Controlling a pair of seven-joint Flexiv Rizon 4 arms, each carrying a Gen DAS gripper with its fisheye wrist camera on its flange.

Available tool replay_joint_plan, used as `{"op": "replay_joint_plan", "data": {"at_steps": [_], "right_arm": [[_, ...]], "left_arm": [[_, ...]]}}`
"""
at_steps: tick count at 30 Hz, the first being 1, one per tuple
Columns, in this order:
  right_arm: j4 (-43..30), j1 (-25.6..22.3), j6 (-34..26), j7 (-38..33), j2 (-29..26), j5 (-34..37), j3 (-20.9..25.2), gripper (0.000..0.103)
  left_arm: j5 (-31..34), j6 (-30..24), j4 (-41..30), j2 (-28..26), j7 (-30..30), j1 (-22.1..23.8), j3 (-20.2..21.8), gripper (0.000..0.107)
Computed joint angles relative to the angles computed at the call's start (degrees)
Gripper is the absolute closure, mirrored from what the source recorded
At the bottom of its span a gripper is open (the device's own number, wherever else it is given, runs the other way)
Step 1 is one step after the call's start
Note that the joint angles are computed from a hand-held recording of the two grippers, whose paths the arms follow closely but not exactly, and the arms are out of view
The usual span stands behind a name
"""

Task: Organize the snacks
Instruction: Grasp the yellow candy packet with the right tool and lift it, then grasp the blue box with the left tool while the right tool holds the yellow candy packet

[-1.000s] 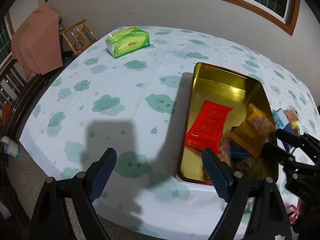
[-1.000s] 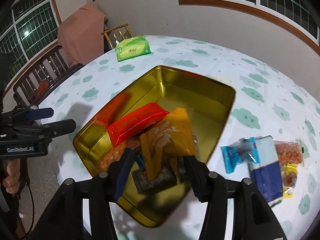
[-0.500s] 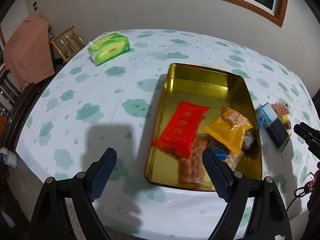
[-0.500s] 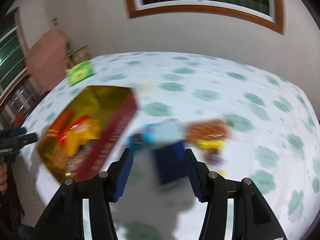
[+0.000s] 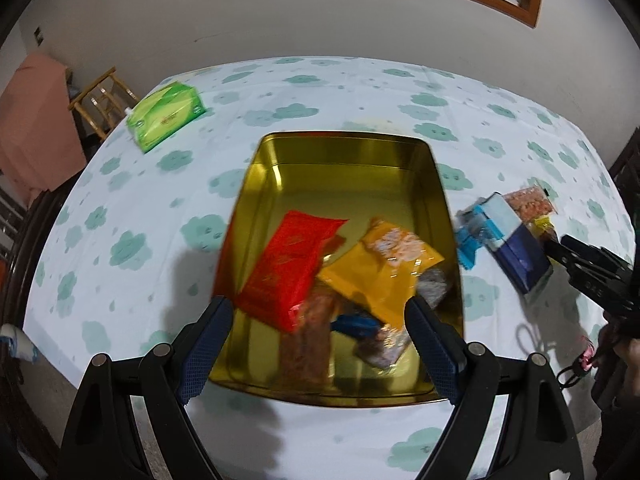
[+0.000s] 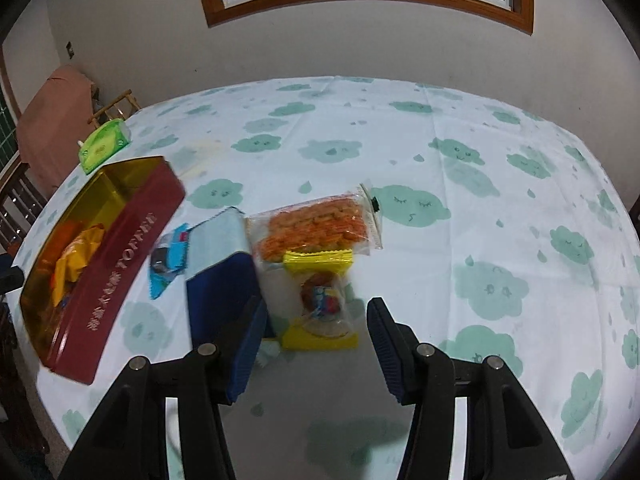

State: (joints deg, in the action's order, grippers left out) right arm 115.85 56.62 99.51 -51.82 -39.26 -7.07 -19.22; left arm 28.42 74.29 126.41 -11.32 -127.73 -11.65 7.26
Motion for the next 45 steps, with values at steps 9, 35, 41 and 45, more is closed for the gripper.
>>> {"op": "replay_joint_plan", "data": {"at_steps": [9,35,41,45], "right_arm": [[-2.7,-4.0,0.6,-0.8,-2.3,-0.9,3.4,0.070],[9.4,-0.1,8.8,-10.1,-0.7,14.3,-5.8,0.078],[8.8,-2.2,9.1,-11.5,-0.3,15.9,-3.2,0.078],[8.5,-5.5,10.4,-11.9,0.2,16.0,0.3,0.078]], "left_arm": [[-2.4,-1.9,-4.1,-3.3,1.5,-2.2,-1.9,0.022],[-34.0,-2.4,-13.2,-16.6,12.0,-5.0,-10.3,0.027],[-36.0,-3.8,-17.0,-20.0,8.4,-6.9,-9.1,0.028],[-34.9,-5.4,-19.6,-21.8,5.8,-8.7,-7.6,0.030]]}}
